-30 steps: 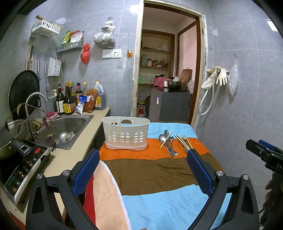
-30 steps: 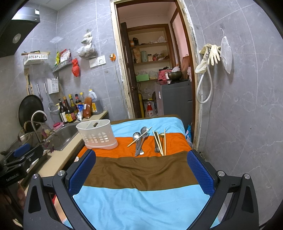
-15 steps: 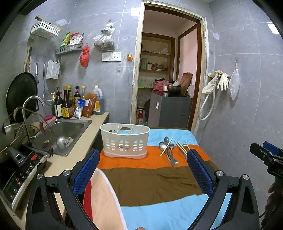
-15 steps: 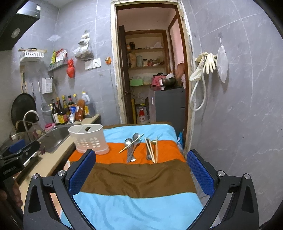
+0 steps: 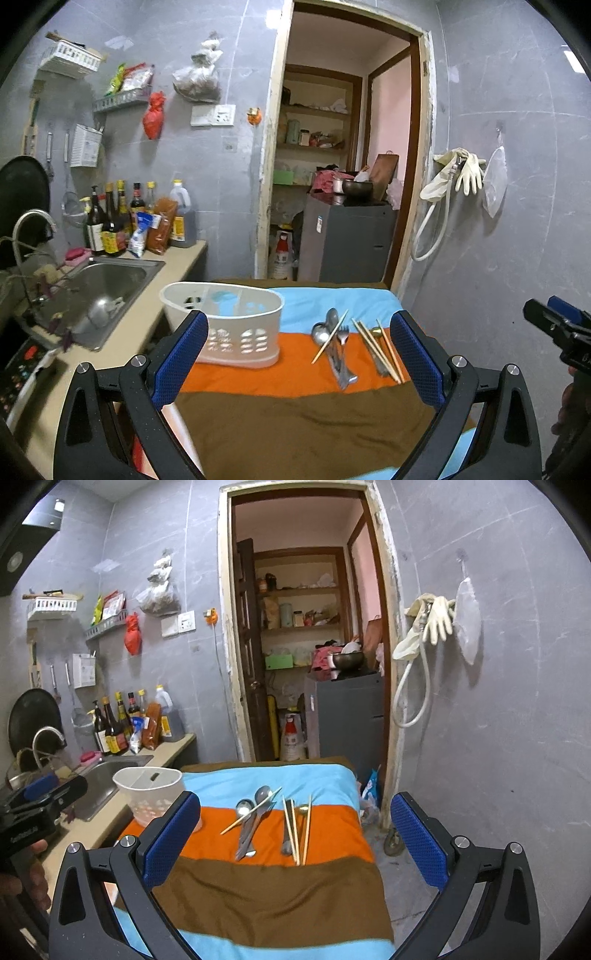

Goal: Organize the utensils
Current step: 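Grasp a wooden chopstick with the left tool while the right tool grasps another chopstick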

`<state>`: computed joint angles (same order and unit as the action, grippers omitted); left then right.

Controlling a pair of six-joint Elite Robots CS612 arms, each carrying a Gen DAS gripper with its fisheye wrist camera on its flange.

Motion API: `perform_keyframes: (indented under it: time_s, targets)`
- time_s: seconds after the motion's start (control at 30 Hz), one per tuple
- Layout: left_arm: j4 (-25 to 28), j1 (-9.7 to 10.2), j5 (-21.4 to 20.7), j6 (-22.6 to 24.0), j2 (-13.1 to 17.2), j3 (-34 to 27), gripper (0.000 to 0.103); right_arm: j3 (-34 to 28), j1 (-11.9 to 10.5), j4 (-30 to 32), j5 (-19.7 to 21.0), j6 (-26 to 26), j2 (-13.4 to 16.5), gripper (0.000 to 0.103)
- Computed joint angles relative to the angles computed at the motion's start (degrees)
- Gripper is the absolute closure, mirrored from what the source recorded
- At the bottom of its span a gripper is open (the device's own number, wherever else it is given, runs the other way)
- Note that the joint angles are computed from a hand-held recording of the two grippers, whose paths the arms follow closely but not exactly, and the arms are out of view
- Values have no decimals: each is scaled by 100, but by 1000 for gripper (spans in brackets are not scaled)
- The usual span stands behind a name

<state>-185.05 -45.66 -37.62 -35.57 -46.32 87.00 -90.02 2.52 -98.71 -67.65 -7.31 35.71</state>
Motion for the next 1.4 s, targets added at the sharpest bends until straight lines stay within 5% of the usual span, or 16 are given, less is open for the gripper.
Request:
perform_keyframes:
  time_s: [0.43,0.77,1.07,1.4]
  targets:
    - [885,547,-1016,227,1086,-1816,10,1767,-116,-374,346,-587,-558,3]
    - [2088,891,-1829,-215,1644,-2678,55,2904,-97,105,666,-969,-928,35]
    - [2558,1155,-2421,462,2253,-3724,75,3844,1,307,726,-1238,-1295,67]
    - [3715,1392,-3254,761,2812,-4873,83,4951,89,65,745,-1045,-1781,83]
